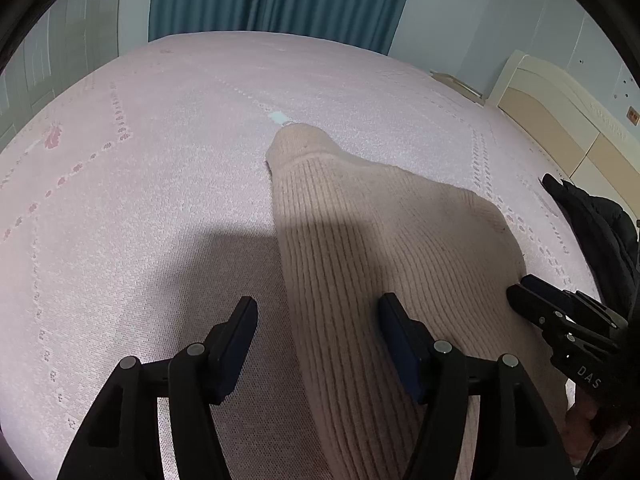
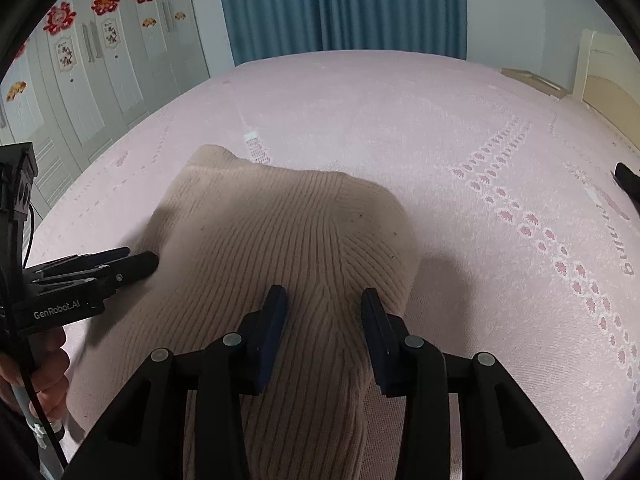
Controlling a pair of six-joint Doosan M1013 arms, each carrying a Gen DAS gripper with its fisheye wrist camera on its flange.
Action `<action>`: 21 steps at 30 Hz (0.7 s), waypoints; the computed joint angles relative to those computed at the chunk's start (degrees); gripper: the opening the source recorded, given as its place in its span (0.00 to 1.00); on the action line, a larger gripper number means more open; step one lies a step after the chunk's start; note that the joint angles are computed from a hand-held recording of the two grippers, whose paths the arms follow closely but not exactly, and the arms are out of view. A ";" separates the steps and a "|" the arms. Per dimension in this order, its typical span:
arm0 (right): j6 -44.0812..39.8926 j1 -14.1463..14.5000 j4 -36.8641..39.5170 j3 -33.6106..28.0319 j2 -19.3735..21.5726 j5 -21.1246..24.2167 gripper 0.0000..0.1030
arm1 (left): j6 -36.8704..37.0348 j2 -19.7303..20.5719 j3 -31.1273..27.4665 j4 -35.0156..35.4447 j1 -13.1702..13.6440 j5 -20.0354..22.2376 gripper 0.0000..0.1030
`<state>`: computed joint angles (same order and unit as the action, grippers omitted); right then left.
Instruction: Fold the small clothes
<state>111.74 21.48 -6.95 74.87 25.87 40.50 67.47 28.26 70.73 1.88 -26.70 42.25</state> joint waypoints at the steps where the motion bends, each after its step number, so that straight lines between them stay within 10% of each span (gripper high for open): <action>1: 0.33 -0.01 -0.09 0.09 0.01 -0.07 0.36 | -0.15 -0.04 0.10 0.06 -0.03 -0.13 0.62; 21: 4.43 0.65 -4.06 0.19 0.15 0.36 0.38 | -1.75 -0.28 0.59 3.17 -0.62 -0.59 0.62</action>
<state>116.17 22.12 -11.02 75.06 26.02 40.86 65.71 27.97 71.31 5.05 -27.32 41.66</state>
